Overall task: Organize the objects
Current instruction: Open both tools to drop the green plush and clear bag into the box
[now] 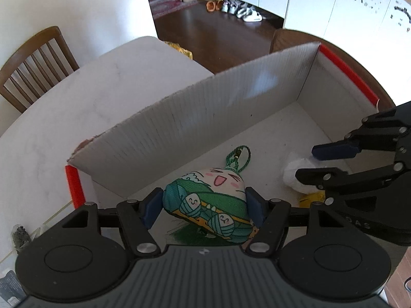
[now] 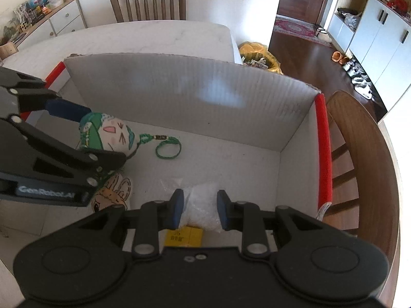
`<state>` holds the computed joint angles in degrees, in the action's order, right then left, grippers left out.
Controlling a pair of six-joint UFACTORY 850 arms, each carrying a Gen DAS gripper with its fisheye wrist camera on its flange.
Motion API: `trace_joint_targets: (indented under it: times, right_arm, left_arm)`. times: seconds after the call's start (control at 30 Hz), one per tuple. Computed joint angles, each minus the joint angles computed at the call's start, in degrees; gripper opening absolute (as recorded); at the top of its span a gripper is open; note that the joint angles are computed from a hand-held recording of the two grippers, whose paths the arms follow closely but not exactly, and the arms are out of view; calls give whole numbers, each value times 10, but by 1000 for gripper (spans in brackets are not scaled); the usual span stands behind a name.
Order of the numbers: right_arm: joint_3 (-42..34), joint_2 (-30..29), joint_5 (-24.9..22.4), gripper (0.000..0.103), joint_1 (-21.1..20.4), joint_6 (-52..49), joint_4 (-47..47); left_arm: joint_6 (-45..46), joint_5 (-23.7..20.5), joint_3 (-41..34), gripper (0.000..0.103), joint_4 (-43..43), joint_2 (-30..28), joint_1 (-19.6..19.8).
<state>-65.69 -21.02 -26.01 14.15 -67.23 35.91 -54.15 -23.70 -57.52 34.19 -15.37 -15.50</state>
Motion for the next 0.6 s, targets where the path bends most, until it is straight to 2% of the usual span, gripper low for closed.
trace_joint_targets:
  times: [0.23,0.6]
  right_arm:
    - [-10,-5,-6,30,-7,5,11]
    - [-1,32,-50,40,-38,-45,83]
  left_arm:
    - [48,9,-2,71,-54,-5,6]
    - [46,47,40,74,-78,47,1]
